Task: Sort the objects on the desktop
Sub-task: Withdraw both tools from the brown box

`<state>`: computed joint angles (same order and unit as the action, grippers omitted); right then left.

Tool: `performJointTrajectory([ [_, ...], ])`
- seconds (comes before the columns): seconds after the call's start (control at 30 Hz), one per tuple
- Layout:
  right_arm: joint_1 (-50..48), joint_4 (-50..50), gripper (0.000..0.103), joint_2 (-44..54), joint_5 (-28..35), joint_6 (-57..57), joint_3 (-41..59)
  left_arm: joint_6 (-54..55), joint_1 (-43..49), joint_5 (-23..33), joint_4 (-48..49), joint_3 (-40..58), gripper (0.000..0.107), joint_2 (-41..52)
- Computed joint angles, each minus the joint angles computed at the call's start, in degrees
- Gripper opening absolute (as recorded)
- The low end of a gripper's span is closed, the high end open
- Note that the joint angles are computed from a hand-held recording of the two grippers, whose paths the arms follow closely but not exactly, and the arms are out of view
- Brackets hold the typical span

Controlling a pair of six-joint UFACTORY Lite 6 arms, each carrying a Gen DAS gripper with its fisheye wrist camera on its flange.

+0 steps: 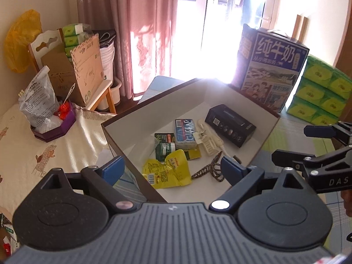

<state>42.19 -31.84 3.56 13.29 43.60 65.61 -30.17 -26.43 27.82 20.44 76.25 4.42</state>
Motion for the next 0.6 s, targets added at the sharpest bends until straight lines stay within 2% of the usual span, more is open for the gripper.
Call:
performJointTrajectory([
  [0.13,2.71,-4.84,0.101,-6.77,1.55,6.58,-5.18,-8.27,-4.04,2.45,6.53,-4.84,0.092,-6.01],
  [0.37,8.57,-11.31,0.101,-18.1,6.44,15.51,-13.61,-18.07,-11.12,8.02,12.44,-11.2,0.092,-14.56],
  [0.6,14.63,-12.12,0.101,-28.34,12.34,18.5,-20.13,-27.38,-19.01,15.11,17.78,-14.41,0.092,-20.05],
])
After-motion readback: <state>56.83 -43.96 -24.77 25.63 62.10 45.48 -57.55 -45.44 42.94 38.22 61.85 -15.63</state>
